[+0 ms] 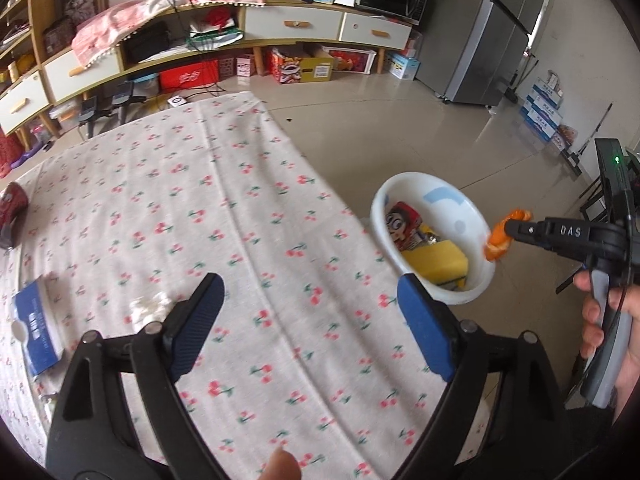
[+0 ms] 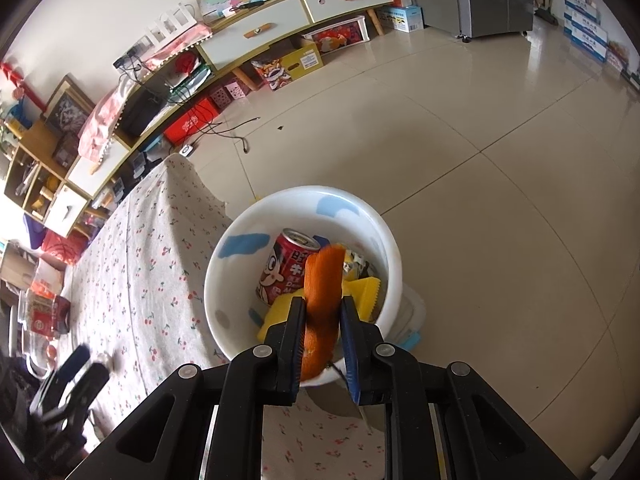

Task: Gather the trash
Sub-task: 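Carry the sponge into the bin and release it while the right gripper drops the orange toy in, then move the open left gripper over the white wrapper packet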

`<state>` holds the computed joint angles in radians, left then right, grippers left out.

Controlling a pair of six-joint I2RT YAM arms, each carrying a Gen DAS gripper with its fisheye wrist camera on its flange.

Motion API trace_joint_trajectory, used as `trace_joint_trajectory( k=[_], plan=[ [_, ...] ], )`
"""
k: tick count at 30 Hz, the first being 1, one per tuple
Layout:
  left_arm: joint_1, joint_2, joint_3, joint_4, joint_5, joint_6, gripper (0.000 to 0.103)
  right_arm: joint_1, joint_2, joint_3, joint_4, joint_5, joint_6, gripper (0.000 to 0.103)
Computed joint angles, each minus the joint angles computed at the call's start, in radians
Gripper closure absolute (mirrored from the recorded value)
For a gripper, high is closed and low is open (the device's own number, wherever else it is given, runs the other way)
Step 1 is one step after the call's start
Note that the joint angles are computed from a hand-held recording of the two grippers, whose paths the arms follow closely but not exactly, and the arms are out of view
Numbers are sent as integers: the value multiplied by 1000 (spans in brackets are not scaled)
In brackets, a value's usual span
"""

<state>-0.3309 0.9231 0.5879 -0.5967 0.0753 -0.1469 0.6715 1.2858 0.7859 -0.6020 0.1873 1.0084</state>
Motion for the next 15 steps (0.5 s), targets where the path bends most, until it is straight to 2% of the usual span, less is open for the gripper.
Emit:
trace_joint_trajectory(
  k=[2, 4, 5, 11, 15],
  plan=[
    [63, -25, 0, -34, 27, 40, 14, 9, 18, 21, -14, 22, 16, 74],
    [128, -53, 0, -71, 56, 85, 12, 24, 32, 38, -26, 49, 39, 50],
    [161, -64, 1, -87, 70, 108, 9, 34, 33, 43, -29, 63, 52, 46],
    [434, -114, 27, -209, 181, 309, 8, 93, 50, 89, -66, 107, 74, 41],
    [641, -79, 67, -280, 251, 482, 7, 130, 65, 113, -74, 119, 90, 37]
  ],
)
